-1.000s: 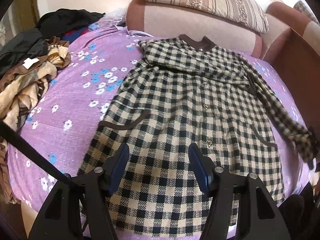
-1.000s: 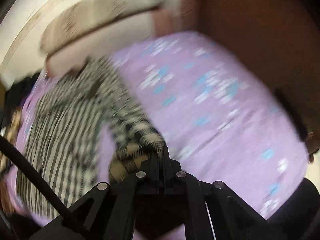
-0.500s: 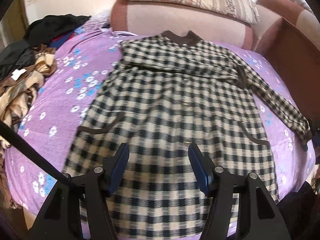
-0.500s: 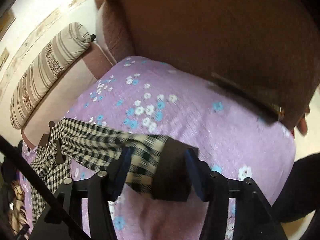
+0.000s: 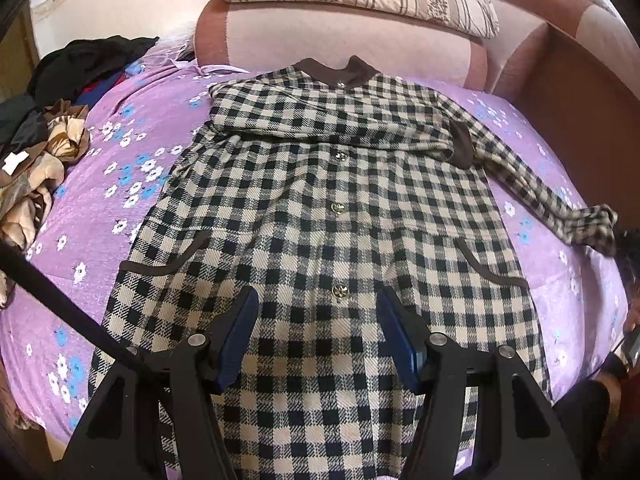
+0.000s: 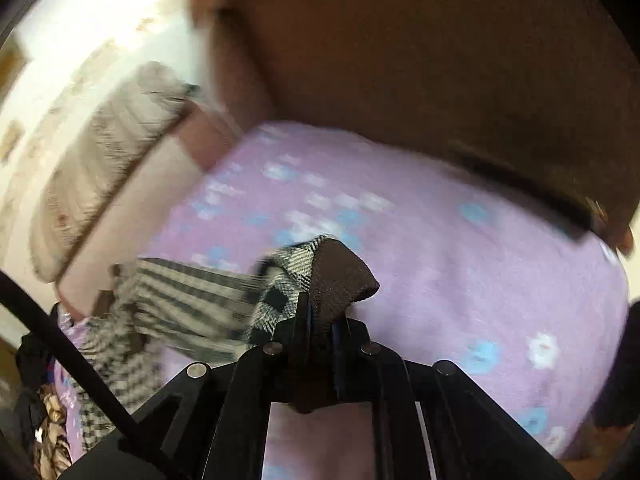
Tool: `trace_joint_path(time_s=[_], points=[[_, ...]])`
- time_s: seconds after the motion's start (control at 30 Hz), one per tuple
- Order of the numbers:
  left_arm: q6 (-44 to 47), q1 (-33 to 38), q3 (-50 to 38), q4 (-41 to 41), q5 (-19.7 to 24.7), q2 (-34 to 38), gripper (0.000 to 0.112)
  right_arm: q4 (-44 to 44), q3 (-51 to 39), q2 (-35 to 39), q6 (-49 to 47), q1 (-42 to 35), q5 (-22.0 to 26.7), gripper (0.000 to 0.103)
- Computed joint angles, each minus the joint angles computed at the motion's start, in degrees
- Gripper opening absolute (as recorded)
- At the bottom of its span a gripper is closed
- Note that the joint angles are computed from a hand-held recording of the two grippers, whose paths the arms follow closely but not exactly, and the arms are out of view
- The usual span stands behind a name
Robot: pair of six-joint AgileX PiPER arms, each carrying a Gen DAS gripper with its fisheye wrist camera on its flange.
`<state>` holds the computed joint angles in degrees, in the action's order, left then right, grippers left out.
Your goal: Fold large clothes
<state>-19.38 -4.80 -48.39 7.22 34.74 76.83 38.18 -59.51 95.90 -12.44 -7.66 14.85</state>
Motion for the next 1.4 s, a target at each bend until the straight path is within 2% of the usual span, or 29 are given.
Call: trace_joint_path(time_s=[0.07, 0.13, 0.17, 0.2, 0.23, 0.27, 0.3, 0.33, 0.37, 0.4, 0.47, 0.53, 0.67, 0.73, 0.77, 0.83, 0.93, 0.97, 1.03, 1.13, 1.2, 1.23, 1.3, 1.4], points=[[1.5, 1.0, 0.2, -1.9, -0.8, 0.1, 0.06, -5.8, -2.9, -0.3, 4.6, 7.0, -0.8, 0.01], [3.0, 1.8, 0.5, -3.5, -1.9, 0.3, 0.06, -3.9, -6.8, 1.6, 0.1, 14.0, 0.0, 0.01], [2.6, 1.7, 0.5, -3.0, -2.0, 0.6, 0.06, 0.5, -8.0, 2.7, -5.6, 15.9, 0.9, 0.012], [1.8, 1.5, 0.3, -2.2, -2.1, 1.0, 0.06, 5.0, -11.5, 5.5, -11.4, 19.1, 3.9, 0.013], [2.2, 1.7, 0.0, -2.8, -2.5, 1.6, 0.06, 9.8, -15.7, 9.0, -17.1, 21.1, 9.3, 0.015], [3.1, 2.0, -0.1, -3.7, -2.8, 2.0, 0.06, 14.8, -18.8, 11.9, -22.8, 21.2, 15.0, 0.036], [3.7, 2.2, -0.6, -4.5, -3.1, 2.7, 0.06, 19.5, -22.3, 16.1, -27.9, 22.0, 20.5, 0.049], [4.2, 2.2, -1.2, -5.2, -3.4, 3.5, 0.06, 22.2, -24.3, 18.7, -30.7, 22.6, 23.7, 0.058], [4.9, 2.2, -1.6, -6.0, -3.9, 4.0, 0.061, 22.8, -25.3, 19.9, -31.2, 23.1, 24.6, 0.058], [5.7, 2.1, -2.1, -6.9, -4.6, 4.9, 0.063, 24.6, -24.5, 19.9, -32.7, 23.1, 23.5, 0.058], [6.1, 1.3, -3.3, -7.7, -6.1, 6.6, 0.068, 29.1, -23.8, 20.3, -35.0, 20.8, 24.4, 0.058], [7.5, 0.1, -5.2, -9.6, -7.5, 9.3, 0.069, 30.3, -24.1, 20.2, -34.5, 18.3, 24.2, 0.058], [10.0, -4.8, -10.5, -12.9, -10.5, 16.2, 0.07, 35.3, -22.1, 19.4, -33.5, 12.9, 19.1, 0.06], [9.2, -7.7, -13.9, -12.1, -10.9, 19.9, 0.071, 38.7, -21.7, 20.5, -33.2, 10.2, 18.9, 0.06], [11.4, -8.9, -16.5, -14.2, -10.9, 22.7, 0.071, 39.6, -21.8, 21.0, -32.7, 9.4, 19.3, 0.06], [17.0, -10.2, -22.0, -20.1, -9.0, 28.2, 0.072, 40.6, -22.5, 22.2, -31.3, 7.9, 20.5, 0.06], [25.0, -10.5, -33.1, -30.9, -3.4, 38.3, 0.072, 39.4, -24.4, 23.7, -28.9, 7.6, 19.6, 0.06], [25.7, -10.6, -35.9, -32.6, -2.1, 40.6, 0.071, 39.0, -22.6, 21.8, -29.2, 6.8, 20.1, 0.06], [26.0, -10.6, -42.0, -35.2, 0.7, 45.7, 0.071, 38.1, -22.6, 21.3, -28.9, 6.8, 19.5, 0.06], [21.2, -12.3, -45.2, -31.8, -0.7, 48.1, 0.071, 36.2, -22.0, 20.7, -29.2, 6.6, 17.9, 0.06], [20.4, -13.1, -48.4, -30.1, 2.7, 49.3, 0.025, 33.4, -22.4, 20.8, -27.7, 7.0, 16.4, 0.06], [20.2, -13.8, -50.1, -28.8, 4.9, 50.2, 0.01, 32.0, -22.5, 20.8, -27.0, 7.2, 15.9, 0.06], [18.3, -14.7, -49.1, -25.0, 3.7, 48.5, 0.009, 28.8, -22.9, 21.0, -25.0, 7.8, 14.5, 0.06], [20.4, -12.7, -46.4, -27.0, 2.7, 44.3, 0.009, 25.9, -23.3, 20.9, -23.3, 9.1, 13.1, 0.06]])
